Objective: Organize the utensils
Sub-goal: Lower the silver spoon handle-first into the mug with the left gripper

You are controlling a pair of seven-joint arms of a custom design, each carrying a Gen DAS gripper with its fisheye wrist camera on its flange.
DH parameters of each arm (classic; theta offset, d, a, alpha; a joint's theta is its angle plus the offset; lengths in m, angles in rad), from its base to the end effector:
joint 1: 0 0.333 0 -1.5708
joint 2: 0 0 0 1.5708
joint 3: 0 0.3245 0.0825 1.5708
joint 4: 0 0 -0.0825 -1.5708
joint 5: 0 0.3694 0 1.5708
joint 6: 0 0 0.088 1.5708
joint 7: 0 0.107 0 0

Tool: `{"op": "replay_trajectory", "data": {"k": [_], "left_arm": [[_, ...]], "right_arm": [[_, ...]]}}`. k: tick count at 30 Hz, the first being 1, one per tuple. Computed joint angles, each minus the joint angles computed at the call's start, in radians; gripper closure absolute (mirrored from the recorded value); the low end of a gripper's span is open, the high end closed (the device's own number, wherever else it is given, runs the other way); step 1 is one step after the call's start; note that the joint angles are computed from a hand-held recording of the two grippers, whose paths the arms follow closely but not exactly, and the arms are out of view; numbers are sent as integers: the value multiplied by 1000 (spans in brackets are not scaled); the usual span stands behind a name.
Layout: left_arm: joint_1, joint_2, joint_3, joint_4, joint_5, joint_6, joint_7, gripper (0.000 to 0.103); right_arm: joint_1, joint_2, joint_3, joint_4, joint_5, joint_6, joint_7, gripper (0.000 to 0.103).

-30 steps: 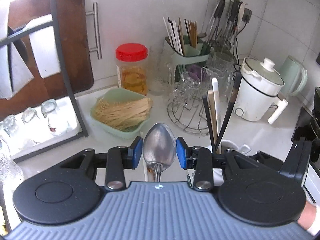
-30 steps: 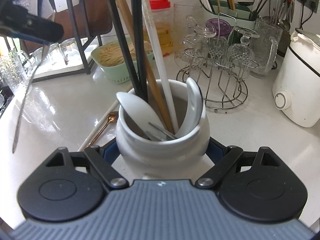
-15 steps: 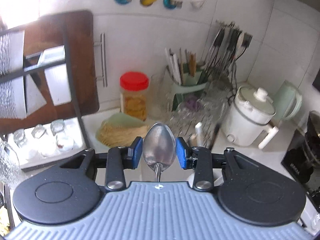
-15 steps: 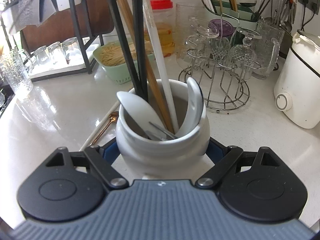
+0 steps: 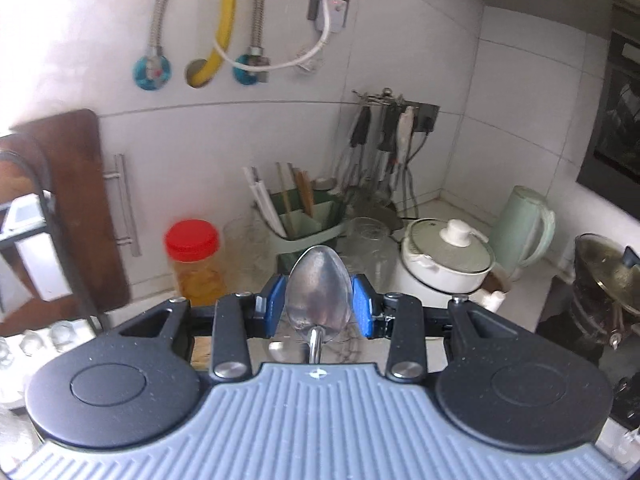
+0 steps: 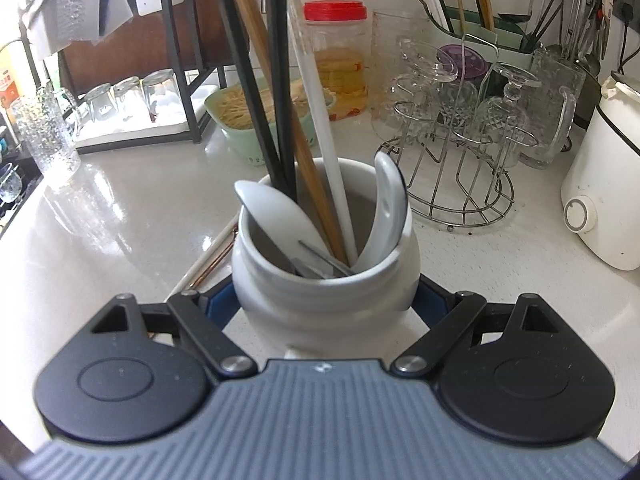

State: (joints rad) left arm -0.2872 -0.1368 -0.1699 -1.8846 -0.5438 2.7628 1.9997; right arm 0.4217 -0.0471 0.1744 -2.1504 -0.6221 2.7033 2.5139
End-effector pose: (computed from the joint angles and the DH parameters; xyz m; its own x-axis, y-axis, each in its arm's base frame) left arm 0.5022 -0.2310 0.6935 -0.5454 -0.8260 0.1424 -0.4742 0.1640 -0.8650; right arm 0.4492 0.3304 0.4998 0.1563 -0.9870 -0.0362 -0.7501 -0.0948 -0.6545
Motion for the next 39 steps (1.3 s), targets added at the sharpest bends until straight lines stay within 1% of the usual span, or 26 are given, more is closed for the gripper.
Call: {"op": "replay_trajectory", "data": {"k": [3,6,7,9,12,14,15,17,18,23,25,27,30,33,34,36,39], "left_arm": [[-13,24,-15,1,2,25,10,61],[-33,45,-22,1,-50,49,75,61],[-38,51,-25,-1,-67,59,102,61],[-56,63,-28,-6,-148,98,197,61],[-51,87,-49,-6,-120,129,184,61],[-51,101,-56,-7,-134,142,194,61],[-48,106,-61,-8,-121,148,182,61],[-38,120,-71,-14,-30,164,100,61],[-36,126,-75,-13,-25,171,95,61],[-30,150,-92,-17,-17,214,102,61],[-27,162,-101,-10,-47,222,130,61],[-26,170,-109,-12,-43,244,140,61],[-18,187,-125,-2,-78,251,177,61],[-12,195,-140,-12,-86,281,212,61],[-12,196,-139,-17,-63,287,202,61],[-9,190,-138,-24,-32,280,193,61],[-4,173,-135,-30,-39,252,205,61]], "right_arm": [[-1,-2,0,-5,-6,6,4,12],[-2,-4,-1,-9,-7,13,3,12],[-3,-5,-1,-10,-7,16,3,12],[-5,-6,-1,-14,-7,22,2,12],[-7,-9,-1,-19,-6,30,0,12],[-8,-10,0,-21,-9,35,0,12],[-9,-11,1,-23,-10,38,0,12],[-10,-12,1,-26,-8,43,-4,12],[-11,-12,1,-27,-10,45,-3,12],[-13,-13,2,-31,-16,54,0,12],[-15,-14,3,-33,-20,58,3,12],[-15,-15,4,-35,-22,61,5,12],[-16,-17,4,-38,-19,66,1,12],[-17,-17,5,-38,-22,67,3,12],[-18,-17,5,-38,-24,68,3,12],[-18,-16,6,-38,-27,68,6,12],[-19,-17,6,-39,-28,69,7,12]]}}
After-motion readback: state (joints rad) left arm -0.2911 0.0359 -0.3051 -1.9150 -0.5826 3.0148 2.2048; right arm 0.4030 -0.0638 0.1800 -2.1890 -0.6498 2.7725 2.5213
